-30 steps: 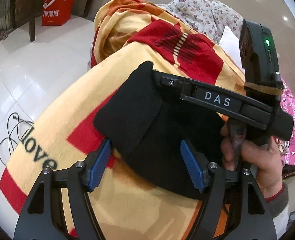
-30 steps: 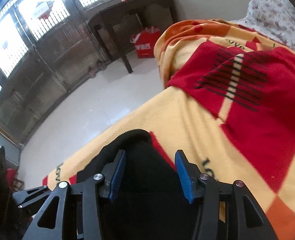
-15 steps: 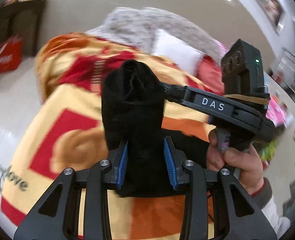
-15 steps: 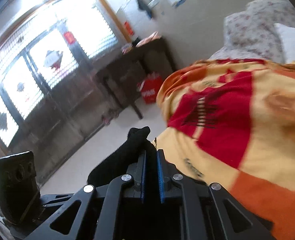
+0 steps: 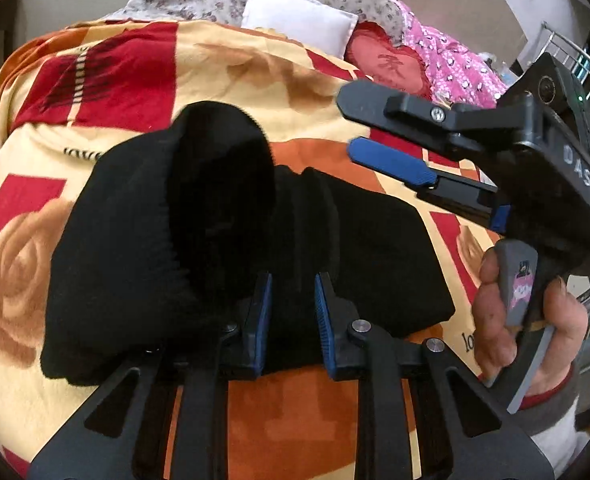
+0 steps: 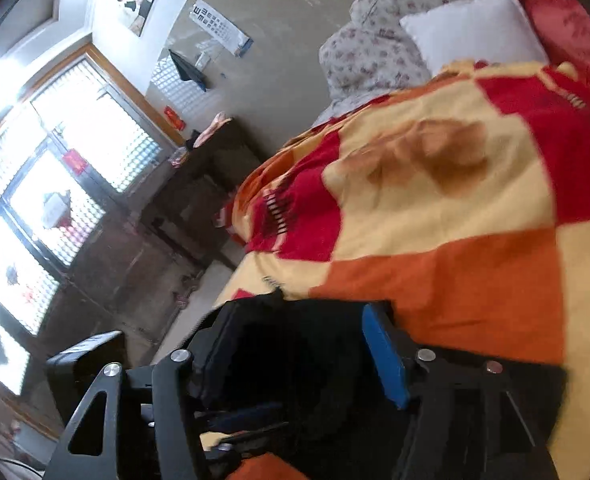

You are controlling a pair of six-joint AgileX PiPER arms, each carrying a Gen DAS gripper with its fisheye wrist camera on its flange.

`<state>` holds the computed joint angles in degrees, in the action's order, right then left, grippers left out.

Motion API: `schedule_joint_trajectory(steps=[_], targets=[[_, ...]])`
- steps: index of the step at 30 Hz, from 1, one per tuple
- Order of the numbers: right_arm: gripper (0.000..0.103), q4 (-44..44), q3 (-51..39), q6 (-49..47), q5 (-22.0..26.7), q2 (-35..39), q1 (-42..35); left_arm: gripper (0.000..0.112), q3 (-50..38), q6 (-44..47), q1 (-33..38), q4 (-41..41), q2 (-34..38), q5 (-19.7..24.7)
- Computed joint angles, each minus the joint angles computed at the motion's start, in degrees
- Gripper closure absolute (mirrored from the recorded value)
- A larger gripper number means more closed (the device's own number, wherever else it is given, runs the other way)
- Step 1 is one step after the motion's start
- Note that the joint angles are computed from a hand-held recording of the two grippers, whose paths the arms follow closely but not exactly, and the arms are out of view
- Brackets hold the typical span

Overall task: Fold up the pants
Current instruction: 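Fold the held pants end over onto the rest with the right gripper, then lower the folded end onto the pants and open the right gripper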

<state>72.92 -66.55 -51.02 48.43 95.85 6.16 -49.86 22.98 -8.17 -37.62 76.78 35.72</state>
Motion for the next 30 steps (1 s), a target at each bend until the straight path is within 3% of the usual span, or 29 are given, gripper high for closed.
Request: schedule_joint_trajectory(steps=[6, 11, 16, 20, 23, 28, 30], targets=[[0.036, -5.3, -6.5, 7.1, -2.1, 5.5, 7.4, 0.092, 4.1, 3.1, 4.5, -1.0, -9.1, 4.7], [0.032, -13.3, -8.1, 14.6, -7.4, 8.1, 13.9, 0.085, 6.0, 5.8, 12.3, 1.1, -16.2, 8.7], [0.032, -8.2, -5.5, 13.6, -9.6, 7.6, 15.7, 0.085, 7.2, 8.7, 19.2, 2.8, -17.0, 9.3], [0.032, 0.1, 0.4, 9.6, -7.6, 2.9, 11.9, 0.085, 7.2, 12.4, 24.0, -0.3, -14.9, 10.1], [0.03, 5.0, 5.1, 5.8, -7.7, -1.0, 8.7, 0.085, 6.5, 13.2, 23.7, -1.7, -12.6, 8.7], [0.027, 15.6, 5.5, 1.1, 3.1, 5.0, 4.4, 0.072, 6.5, 12.2, 17.5, -2.4, -9.8, 6.8], [0.027, 12.3, 2.9, 5.1, 1.3, 6.9, 5.7, 0.071, 6.9, 10.8, 15.1, -1.8, -9.2, 6.1]])
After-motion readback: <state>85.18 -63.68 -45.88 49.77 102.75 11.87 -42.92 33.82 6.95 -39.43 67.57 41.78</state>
